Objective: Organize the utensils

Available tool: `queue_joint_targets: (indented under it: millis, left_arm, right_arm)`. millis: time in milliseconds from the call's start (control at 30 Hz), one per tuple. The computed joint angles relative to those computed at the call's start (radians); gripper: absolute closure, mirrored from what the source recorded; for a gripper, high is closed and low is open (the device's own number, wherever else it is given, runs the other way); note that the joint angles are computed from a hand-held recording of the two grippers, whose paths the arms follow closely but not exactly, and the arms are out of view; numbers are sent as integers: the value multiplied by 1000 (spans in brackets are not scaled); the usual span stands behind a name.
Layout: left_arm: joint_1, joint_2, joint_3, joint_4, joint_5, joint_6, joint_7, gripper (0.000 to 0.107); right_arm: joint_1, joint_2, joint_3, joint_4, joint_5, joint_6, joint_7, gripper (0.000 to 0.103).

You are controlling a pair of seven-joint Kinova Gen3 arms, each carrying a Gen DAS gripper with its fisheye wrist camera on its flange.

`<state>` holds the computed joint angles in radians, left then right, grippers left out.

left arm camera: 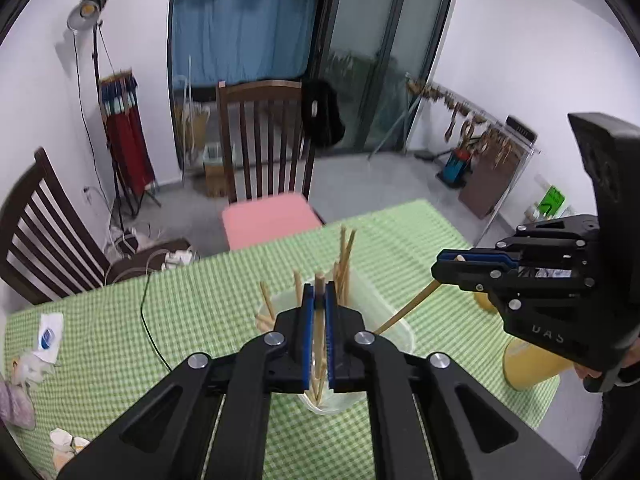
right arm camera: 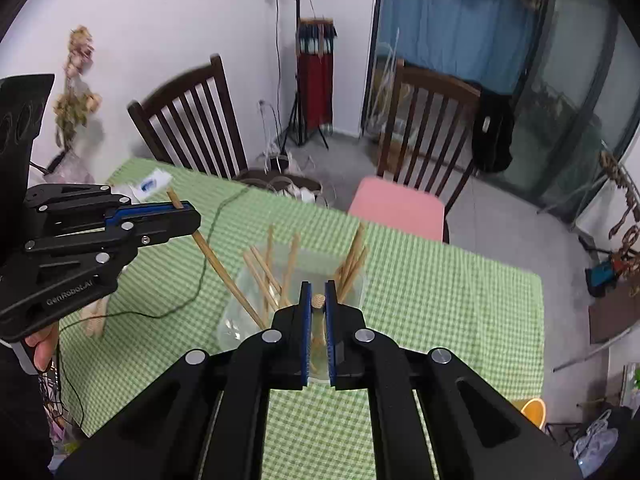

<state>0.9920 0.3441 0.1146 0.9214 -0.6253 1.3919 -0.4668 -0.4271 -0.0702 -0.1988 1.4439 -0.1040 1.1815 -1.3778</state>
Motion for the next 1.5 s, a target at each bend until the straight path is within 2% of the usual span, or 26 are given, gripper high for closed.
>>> queue_joint_targets:
  millis: [200, 433, 533, 633, 700, 733, 800, 933, 967, 1033, 1067, 1133, 1300, 1367, 1500]
  left_arm:
    - [-83, 8, 10, 111, 105, -116, -7, 105]
    - [-118, 28, 4, 146, 151, -154, -8, 105]
    - [-116, 27, -3, 142, 142, -153, 7, 93]
    - [-115, 14, -3, 144, 135, -154, 16, 91]
    - [-105, 9, -2, 138, 120, -137, 23, 88]
    - [-92, 5, -4, 136, 103, -125, 37, 85]
    - [-72, -2, -6, 138, 71, -107, 62, 71]
    - [-44, -11, 8, 122, 42, -51, 91, 69]
    - [-36, -13, 11, 115, 37, -33, 99, 66]
    - [-12, -15, 15, 97, 17, 9, 119, 54]
    - [5, -16, 16, 87, 0, 34, 134, 43]
    - [45, -20, 19, 71, -40, 81, 159, 38]
    - [130, -28, 27, 36, -126, 186, 229, 23]
    - [160, -31, 32, 34, -166, 208, 251, 21]
    - [229, -20, 39, 11, -245, 268, 285, 16]
  right_arm:
    - [7, 74, 12, 46, -28, -22, -13, 96]
    - [14, 97, 23, 57, -25, -43, -38, 96]
    - [18, 93, 25, 51, -24, -47, -41, 95]
    - [23, 76, 26, 44, -29, -52, -41, 80]
    - [25, 63, 26, 43, -23, -53, -44, 70]
    - [27, 56, 26, 46, -19, -55, -45, 70]
    - [32, 41, 29, 51, -20, -54, -45, 70]
    - [42, 6, 31, 64, -11, -36, -50, 70]
    - [43, -6, 30, 68, -8, -31, -53, 70]
    - [46, -31, 28, 71, -2, -19, -53, 70]
    - [47, -46, 25, 73, 3, -14, -55, 70]
    - [50, -83, 18, 79, 18, -5, -68, 65]
    - [62, -169, -13, 121, 79, -15, -101, 35]
    - [65, -186, -9, 136, 79, -20, -93, 32]
    - [84, -236, -32, 178, 108, -46, -133, 20]
